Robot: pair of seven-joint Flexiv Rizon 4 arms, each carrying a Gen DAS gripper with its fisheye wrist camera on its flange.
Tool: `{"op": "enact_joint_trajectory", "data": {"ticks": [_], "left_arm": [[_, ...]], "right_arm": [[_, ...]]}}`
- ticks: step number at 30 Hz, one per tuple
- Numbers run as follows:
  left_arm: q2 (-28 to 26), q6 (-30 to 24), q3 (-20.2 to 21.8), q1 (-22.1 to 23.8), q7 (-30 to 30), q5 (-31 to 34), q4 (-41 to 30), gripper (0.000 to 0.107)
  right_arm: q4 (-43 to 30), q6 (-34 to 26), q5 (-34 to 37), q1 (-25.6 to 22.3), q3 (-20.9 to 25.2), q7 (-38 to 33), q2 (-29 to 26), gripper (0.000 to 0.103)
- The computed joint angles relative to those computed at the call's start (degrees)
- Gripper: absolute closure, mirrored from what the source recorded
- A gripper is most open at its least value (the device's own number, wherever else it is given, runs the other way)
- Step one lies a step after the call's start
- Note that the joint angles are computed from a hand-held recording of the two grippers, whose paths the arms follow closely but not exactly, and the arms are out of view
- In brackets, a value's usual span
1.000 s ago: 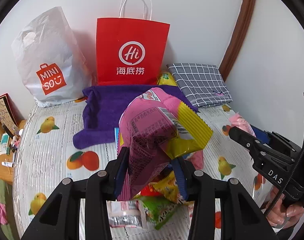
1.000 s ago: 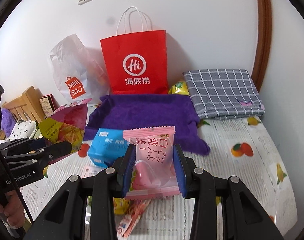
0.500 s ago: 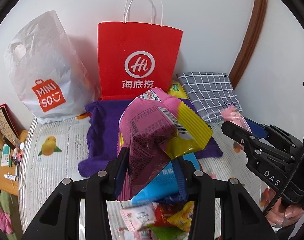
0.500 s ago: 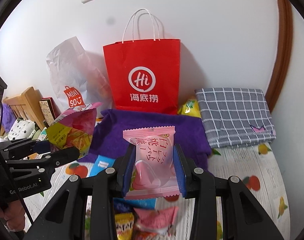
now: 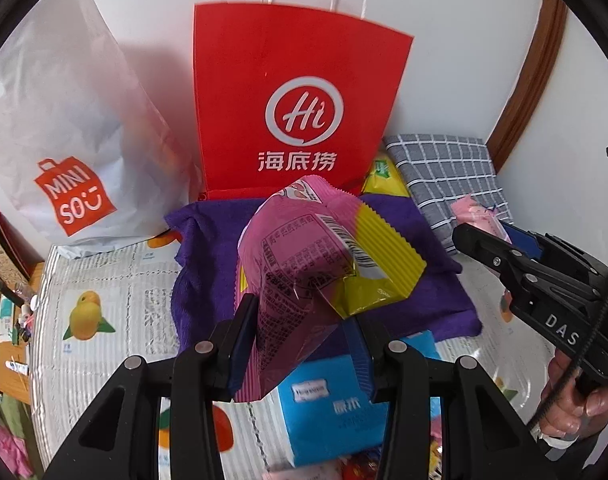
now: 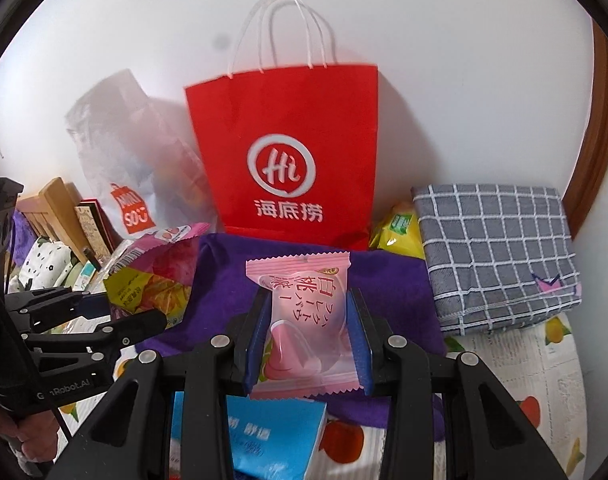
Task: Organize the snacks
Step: 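Carry both held snacks over the purple towel with both grippers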
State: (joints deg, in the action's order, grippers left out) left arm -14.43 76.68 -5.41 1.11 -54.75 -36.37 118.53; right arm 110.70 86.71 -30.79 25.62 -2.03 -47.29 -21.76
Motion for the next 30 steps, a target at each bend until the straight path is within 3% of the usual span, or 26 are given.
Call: {"op": "enact_joint_trajectory", "data": {"ticks": [4, 11, 21, 30], "left_arm": [[-2.9, -1.6, 0.3, 0.4, -1.2, 1.8, -2.7, 0.066], [-6.9, -2.6, 1.3, 1.0, -4.0, 6.7, -6.7, 0.066], [-12.8, -5.6, 1.7, 2.6, -7.9, 11.3, -12.1, 0.066], [-15.8, -8.1, 3.1, 2.1, -11.2, 15.0, -15.2, 0.066]], "right_arm": [[-3.9, -3.2, 3.0, -2.7, 3.5, -3.5, -3.6, 0.066], [-5.4, -2.5, 1.5, -1.0, -0.8, -4.2, -6.5, 0.066], [-11.2, -10.4, 5.6, -5.3, 3.9, -11.3, -11.5, 0.065], [-13.5, -15.6, 9.1, -6.0, 6.1, -16.7, -13.8, 0.065]]}}
